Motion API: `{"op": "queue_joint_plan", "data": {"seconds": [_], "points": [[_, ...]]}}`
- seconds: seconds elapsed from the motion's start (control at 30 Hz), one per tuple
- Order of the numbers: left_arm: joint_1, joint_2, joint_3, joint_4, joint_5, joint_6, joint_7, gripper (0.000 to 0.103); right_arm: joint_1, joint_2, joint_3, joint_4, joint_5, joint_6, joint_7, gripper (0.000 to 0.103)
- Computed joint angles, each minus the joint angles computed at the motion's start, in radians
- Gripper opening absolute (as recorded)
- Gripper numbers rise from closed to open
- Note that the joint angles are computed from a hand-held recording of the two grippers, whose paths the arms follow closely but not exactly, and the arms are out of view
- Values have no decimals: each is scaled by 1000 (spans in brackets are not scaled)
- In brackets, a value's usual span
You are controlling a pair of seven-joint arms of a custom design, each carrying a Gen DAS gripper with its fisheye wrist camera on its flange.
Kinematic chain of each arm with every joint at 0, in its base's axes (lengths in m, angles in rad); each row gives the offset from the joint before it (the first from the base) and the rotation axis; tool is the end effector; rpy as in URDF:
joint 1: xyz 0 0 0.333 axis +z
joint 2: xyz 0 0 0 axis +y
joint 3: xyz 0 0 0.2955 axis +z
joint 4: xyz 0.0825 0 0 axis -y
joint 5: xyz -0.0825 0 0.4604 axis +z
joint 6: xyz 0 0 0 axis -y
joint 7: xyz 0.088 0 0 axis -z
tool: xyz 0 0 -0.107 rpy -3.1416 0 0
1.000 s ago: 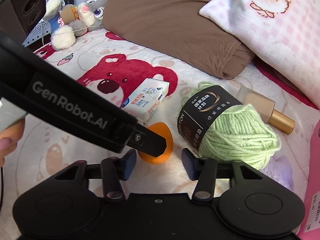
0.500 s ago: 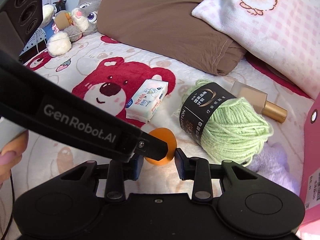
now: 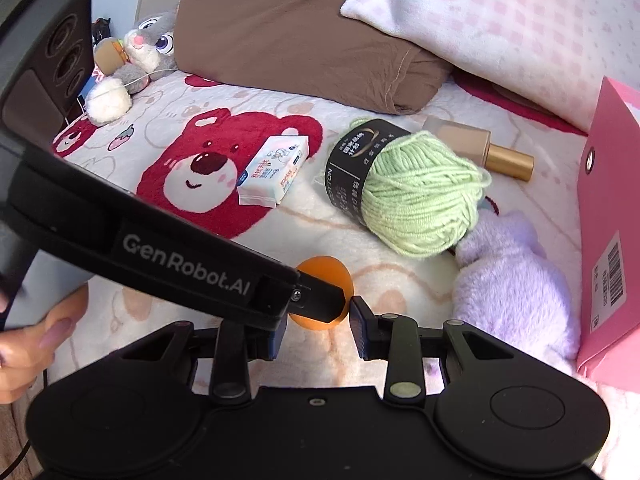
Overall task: Organize objects
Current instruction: 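Carry the sponge with the left gripper over the pink box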
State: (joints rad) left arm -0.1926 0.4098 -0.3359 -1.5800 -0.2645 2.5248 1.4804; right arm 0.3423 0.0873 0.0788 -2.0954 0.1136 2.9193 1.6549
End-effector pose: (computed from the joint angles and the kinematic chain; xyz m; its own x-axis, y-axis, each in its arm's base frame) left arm 0.6872 -0.3605 0.4266 -0.2769 -0.8707 0.4065 -0.8971 0.0826 -0.4340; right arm 0.6137 0.2664 0.4029 0.2845 -0.9460 -0.1552 -0.7462 -0.1169 -0.6553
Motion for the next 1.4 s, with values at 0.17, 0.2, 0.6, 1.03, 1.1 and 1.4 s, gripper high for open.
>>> {"op": "queue_joint_plan", "data": {"seconds": [0.17,0.2,0.6,1.03,1.1,1.4], "points": [[15,25,-18,19,-60,-44,5,36,-10,2,12,-13,89,-5,-56,42],[8,21,-13,18,-44,-42,9,35,-9,0,11,-18,88,-2,-57,42],[-33,-92,-1,-25,17,-75,17,34,-9,-141,15,-94,-61,-48,37,42],[-91,-232,13,-90,-30,-113,-14,34,-31,-376,40,-208,-9,-178,-32,42],[-101,-233,15,-75,-22,-126,-21,34,-38,-402,43,-214,-15,-201,-46,42],[-140,-188,10,44,45,-139,-23,34,-104,-491,76,-231,-96,-228,10,42]]}}
